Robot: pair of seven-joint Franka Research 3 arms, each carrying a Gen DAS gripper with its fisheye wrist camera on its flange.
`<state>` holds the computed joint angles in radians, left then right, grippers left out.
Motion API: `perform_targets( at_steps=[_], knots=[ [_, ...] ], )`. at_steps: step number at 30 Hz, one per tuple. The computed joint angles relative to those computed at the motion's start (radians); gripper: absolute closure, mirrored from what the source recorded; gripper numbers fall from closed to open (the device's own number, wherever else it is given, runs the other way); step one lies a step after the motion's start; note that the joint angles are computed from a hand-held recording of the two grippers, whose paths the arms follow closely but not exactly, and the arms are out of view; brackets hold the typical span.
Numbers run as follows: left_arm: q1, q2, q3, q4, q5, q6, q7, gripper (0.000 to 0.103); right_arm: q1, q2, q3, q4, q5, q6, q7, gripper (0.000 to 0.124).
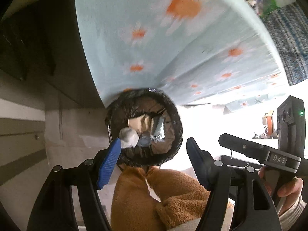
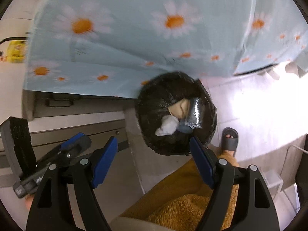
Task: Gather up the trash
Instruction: 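Raise both tools from the bin back toward the table, then grasp the white tissue with the right gripper while the left grasps the green-red snack bag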
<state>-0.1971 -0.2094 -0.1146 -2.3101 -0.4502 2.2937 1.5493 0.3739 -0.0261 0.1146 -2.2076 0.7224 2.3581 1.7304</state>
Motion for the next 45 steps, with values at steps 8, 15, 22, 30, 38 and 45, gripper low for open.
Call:
perform_targets(
  at_steps=[8, 15, 22, 30, 38, 45],
  knots=[
    [-0.003, -0.069, 0.011, 0.052, 0.034, -0.011, -0.007, 0.035, -0.004, -0.100, -0.017, 0.025, 0.002, -0.006, -0.102, 0.047],
    [-0.004, -0.106, 0.022, 0.118, 0.073, 0.004, -0.029, 0.035, -0.011, -0.137, -0.028, 0.123, -0.069, 0.029, -0.214, 0.047],
    [0.012, -0.089, 0.009, 0.202, 0.159, 0.067, -0.128, 0.035, -0.036, -0.029, -0.042, 0.324, -0.144, 0.047, -0.325, 0.047],
    [0.036, -0.009, -0.030, 0.316, 0.303, 0.095, -0.326, 0.035, -0.097, 0.195, -0.031, 0.627, -0.116, -0.048, -0.493, 0.047],
    [0.045, 0.068, -0.064, 0.414, 0.453, 0.021, -0.535, 0.035, -0.147, 0.442, 0.009, 0.963, -0.099, -0.193, -0.616, 0.050],
    [0.036, 0.115, -0.080, 0.472, 0.527, -0.039, -0.713, 0.035, -0.146, 0.643, 0.042, 1.244, -0.152, -0.309, -0.680, 0.059]
  ],
)
